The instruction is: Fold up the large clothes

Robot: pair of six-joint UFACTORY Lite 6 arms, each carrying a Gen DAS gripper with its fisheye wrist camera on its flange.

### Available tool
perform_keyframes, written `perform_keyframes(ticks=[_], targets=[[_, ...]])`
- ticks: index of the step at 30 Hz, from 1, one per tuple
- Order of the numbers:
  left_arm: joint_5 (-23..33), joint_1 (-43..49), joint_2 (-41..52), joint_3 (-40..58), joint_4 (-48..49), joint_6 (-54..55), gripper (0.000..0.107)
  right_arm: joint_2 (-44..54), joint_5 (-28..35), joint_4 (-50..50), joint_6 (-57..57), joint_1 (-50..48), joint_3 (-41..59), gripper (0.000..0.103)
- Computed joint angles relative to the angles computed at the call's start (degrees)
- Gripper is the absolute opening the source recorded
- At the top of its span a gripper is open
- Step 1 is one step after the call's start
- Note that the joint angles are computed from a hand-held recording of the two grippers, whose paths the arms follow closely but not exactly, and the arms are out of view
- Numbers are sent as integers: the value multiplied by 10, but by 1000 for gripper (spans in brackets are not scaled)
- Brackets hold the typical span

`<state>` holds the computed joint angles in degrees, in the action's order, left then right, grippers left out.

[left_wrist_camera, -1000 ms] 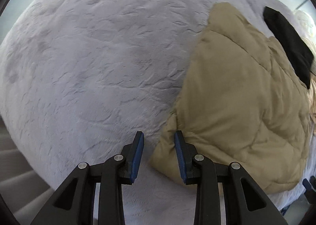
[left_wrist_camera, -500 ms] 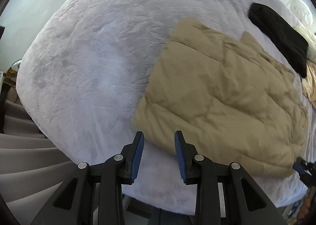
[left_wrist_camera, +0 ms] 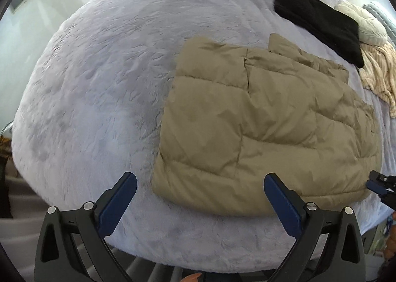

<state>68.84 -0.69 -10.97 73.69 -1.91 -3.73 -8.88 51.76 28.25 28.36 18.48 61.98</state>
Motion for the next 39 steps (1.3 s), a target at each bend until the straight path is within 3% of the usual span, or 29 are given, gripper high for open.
perform_keyframes(ticks=[3,8,17,24,33,39], targets=[[-1,33,37,24,-32,66,103,37,-18,-31,69,48,38,54],[-6,68,92,50,-61,140,103,106,-14,-90,168,121,118,81],[-33,69,154,62,-60,178,103,197,24,-146,215,174,229,84],[-38,96,194,74,-68,191,103,276,51,-115,188,171,310,84],[2,165,247,109,-171,291,103,364,80,-109,194,185,410,84],[102,251,377,221,-287,384,103,367,82,-109,197,185,407,84]])
